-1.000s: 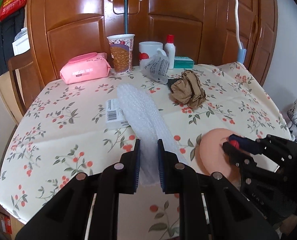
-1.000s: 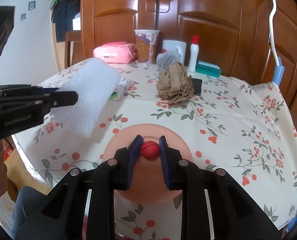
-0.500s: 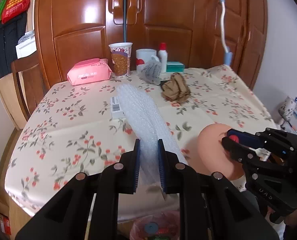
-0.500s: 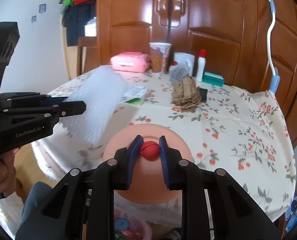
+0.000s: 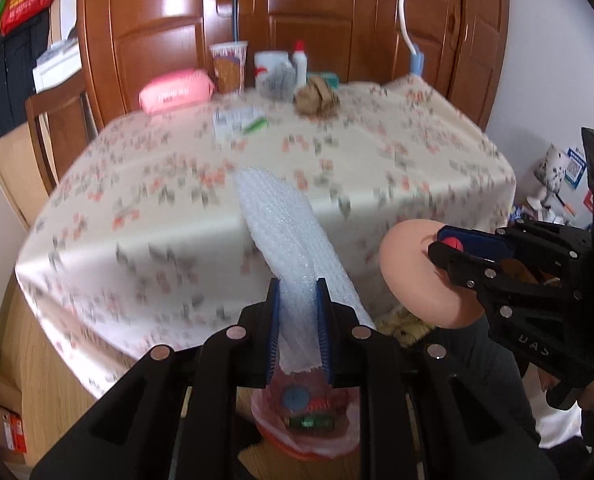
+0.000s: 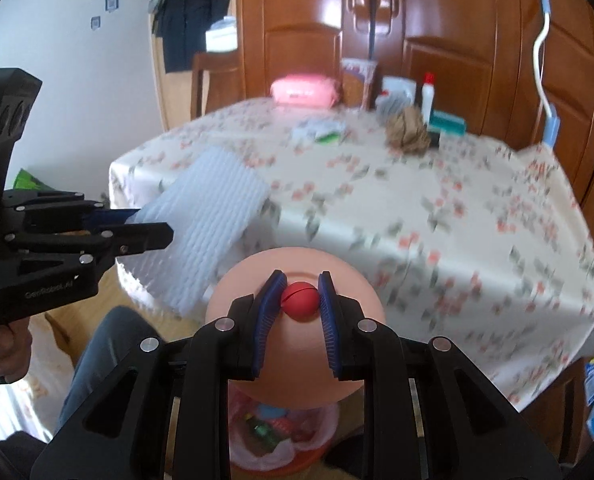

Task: Collect trash
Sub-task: 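Carry bubble wrap and pink lid down over the trash bin and open both tools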

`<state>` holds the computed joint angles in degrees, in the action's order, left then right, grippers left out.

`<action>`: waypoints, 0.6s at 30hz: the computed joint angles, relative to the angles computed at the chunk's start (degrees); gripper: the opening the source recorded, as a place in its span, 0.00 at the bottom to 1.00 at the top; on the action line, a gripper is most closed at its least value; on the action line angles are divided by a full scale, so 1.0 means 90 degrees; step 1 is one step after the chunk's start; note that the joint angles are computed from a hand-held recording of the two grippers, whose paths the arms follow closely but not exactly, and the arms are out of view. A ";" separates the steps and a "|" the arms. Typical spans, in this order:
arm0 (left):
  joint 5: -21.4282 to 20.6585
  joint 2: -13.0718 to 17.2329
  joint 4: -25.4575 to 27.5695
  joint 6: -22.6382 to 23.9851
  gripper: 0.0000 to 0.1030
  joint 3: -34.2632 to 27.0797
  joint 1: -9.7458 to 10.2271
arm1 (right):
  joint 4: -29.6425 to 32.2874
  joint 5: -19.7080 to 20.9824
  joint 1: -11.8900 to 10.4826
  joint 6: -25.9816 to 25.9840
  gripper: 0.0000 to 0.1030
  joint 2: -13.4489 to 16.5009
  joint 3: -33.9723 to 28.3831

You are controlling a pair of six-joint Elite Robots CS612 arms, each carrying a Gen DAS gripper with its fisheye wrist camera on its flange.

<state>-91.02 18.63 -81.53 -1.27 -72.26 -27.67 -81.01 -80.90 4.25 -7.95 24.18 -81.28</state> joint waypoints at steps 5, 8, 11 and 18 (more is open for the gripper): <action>0.0134 0.0292 0.0470 -0.0076 0.16 -0.0380 -0.0049 | 0.0379 0.0006 0.0034 0.0059 0.23 0.0260 -0.0262; 0.0220 0.0425 0.0724 -0.0016 0.17 -0.0504 -0.0086 | 0.0564 0.0013 0.0039 0.0073 0.23 0.0388 -0.0346; 0.0251 0.0533 0.0967 0.0000 0.17 -0.0592 -0.0108 | 0.0733 0.0056 0.0030 0.0112 0.23 0.0494 -0.0376; 0.0277 0.0724 0.1507 -0.0006 0.18 -0.0499 -0.0112 | 0.1012 0.0075 0.0026 0.0136 0.23 0.0656 -0.0252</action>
